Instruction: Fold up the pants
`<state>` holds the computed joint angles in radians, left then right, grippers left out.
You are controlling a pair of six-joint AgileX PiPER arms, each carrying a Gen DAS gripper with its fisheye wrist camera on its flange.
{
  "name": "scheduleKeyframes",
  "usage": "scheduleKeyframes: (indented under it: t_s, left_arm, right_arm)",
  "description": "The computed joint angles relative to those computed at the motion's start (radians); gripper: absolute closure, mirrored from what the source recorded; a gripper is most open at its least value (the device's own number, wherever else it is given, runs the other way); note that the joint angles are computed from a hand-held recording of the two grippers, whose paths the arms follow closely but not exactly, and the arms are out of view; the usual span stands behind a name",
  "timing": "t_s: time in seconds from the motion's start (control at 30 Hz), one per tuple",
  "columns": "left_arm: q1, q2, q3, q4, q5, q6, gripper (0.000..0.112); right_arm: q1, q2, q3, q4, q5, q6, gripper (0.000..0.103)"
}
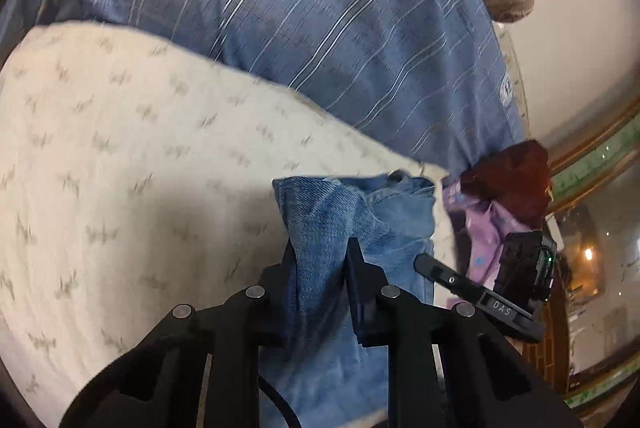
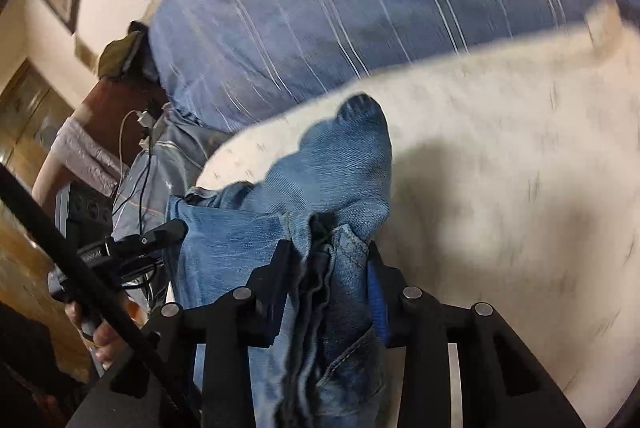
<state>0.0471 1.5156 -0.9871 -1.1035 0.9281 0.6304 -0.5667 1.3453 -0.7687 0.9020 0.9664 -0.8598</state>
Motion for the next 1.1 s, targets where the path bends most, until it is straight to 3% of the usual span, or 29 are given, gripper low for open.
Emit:
scheduleKeyframes:
  t_s: [0.1,0.2,0.3,0.33,0.37,0.4,0.47,0.53,0.67,0.77,0.87,0.9,0.97,1.0,1.07,1.1]
  left_arm:
    - [-0.01,0.137,-0.148,0.0,0.017,-0.052,0.093]
    - [-0.035,0.274,-0.198,-0.032,-0.051,-0.026,0.09]
    - [-0.082,0.317,-0.164,0.032,-0.179,-0.072,0.083]
    - [-0.094,0.335,-0.176,0.06,-0.174,-0.083,0.083]
    - [-0.103,0.332,-0.183,0.075,-0.178,-0.092,0.082]
    - [-0.106,0.315,-0.183,0.083,-0.186,-0.09,0.081]
    - [-0.088,0.267,-0.152,0.021,-0.175,-0.028,0.065]
    - [-0.074,0.219,-0.113,-0.008,-0.176,-0.002,0.057]
    - [-0.083,0.088,0.044,0.06,-0.237,-0.027,0.056]
    - [-0.079,0.041,0.16,0.02,-0.234,-0.008,0.057]
    - [-0.106,0.043,0.177,0.019,-0.206,0.003,0.058]
    - [-0.118,0.051,0.17,0.021,-0.205,-0.001,0.058]
    - [-0.145,0.058,0.157,0.041,-0.225,-0.026,0.067]
    - [-0.157,0.049,0.158,0.053,-0.239,-0.036,0.07]
    - [-0.166,0.042,0.145,0.046,-0.241,-0.033,0.087]
    - [-0.164,0.012,0.153,0.038,-0.238,-0.026,0.087]
  right_arm:
    - [0.035,0.076,-0.136,-0.021,-0.022,0.036,0.068]
    - [0.057,0.196,-0.167,0.037,-0.106,-0.041,0.064]
    - [0.076,0.33,-0.139,0.04,-0.227,-0.002,0.052]
    - [0.077,0.366,-0.138,0.046,-0.232,0.002,0.042]
    - [0.057,0.386,-0.144,0.077,-0.198,-0.024,0.041]
    - [0.048,0.382,-0.153,0.073,-0.183,-0.01,0.04]
    - [0.036,0.334,-0.162,0.053,-0.156,0.027,0.038]
    - [-0.007,0.258,-0.132,0.091,-0.107,-0.003,0.028]
    - [-0.089,0.117,-0.026,0.134,0.022,-0.048,0.026]
    - [-0.066,0.019,0.089,0.098,-0.004,-0.062,0.027]
    - [-0.078,0.028,0.16,0.085,-0.03,-0.104,0.036]
    - [-0.069,0.022,0.174,0.069,-0.064,-0.098,0.044]
    - [-0.011,-0.008,0.171,0.026,-0.132,-0.054,0.066]
    - [-0.01,-0.019,0.17,0.027,-0.119,-0.058,0.078]
    - [0.047,-0.082,0.175,-0.032,-0.165,0.006,0.085]
    - [0.074,-0.113,0.173,-0.057,-0.173,0.034,0.09]
